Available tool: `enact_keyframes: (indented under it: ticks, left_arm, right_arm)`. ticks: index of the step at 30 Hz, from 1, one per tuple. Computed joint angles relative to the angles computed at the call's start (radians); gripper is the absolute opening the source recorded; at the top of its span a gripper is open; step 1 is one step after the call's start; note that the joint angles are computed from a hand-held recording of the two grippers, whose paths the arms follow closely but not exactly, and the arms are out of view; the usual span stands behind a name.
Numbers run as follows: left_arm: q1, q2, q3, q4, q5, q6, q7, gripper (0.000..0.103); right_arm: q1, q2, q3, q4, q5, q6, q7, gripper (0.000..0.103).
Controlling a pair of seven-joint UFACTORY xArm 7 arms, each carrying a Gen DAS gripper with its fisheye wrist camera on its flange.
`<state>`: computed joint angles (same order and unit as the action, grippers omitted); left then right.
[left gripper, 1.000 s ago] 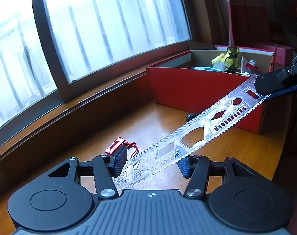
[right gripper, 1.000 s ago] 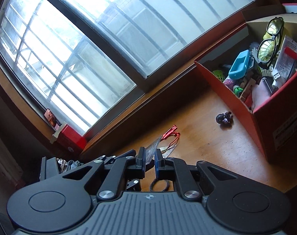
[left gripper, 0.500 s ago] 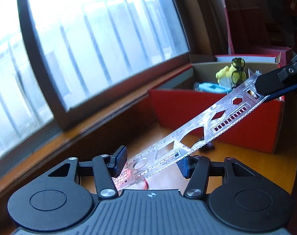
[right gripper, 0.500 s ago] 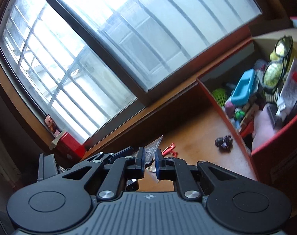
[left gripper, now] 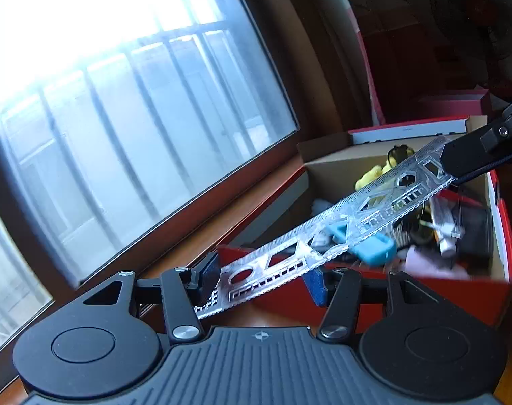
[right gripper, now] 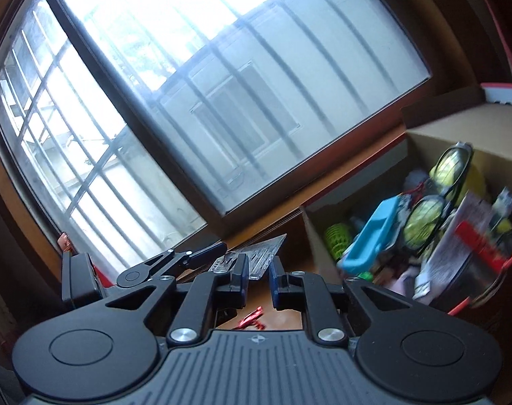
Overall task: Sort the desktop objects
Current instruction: 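Open the right tool over the box to drop the ruler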
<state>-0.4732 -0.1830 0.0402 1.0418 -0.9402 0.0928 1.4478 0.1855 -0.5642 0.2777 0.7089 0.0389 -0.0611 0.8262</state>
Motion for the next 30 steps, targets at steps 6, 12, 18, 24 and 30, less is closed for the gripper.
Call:
enact_keyframes:
  ticks: [6,12,18,24,30]
  left_arm:
    - [0.009,0.151,-0.087,0.160,0.014,-0.019,0.007,0.055]
    - [0.016,0.307,-0.133,0.298,0.254,-0.017,-0.204,0.055]
    - [0.004,0.334,-0.112,0.291,0.471,-0.001,-0.450,0.067]
    - [0.001,0.269,-0.058,0.210,0.679,0.006,-0.758,0.080]
    - [0.118,0.108,-0.069,0.035,1.005,0.026,-1.228,0.088]
  right_arm:
    - [0.053,0.000,-0.135,-0.036,0.011,-0.036,-0.071,0.015]
    - [0.056,0.035,-0.220,-0.055,0.039,-0.097,-0.121,0.015]
    - [0.167,0.067,-0.365,-0.066,0.059,-0.108,-0.178,0.052]
    - [0.305,0.110,-0.487,-0.038,0.064,-0.114,-0.242,0.079]
    - [0.368,0.170,-0.507,0.018,0.064,-0.084,-0.313,0.087]
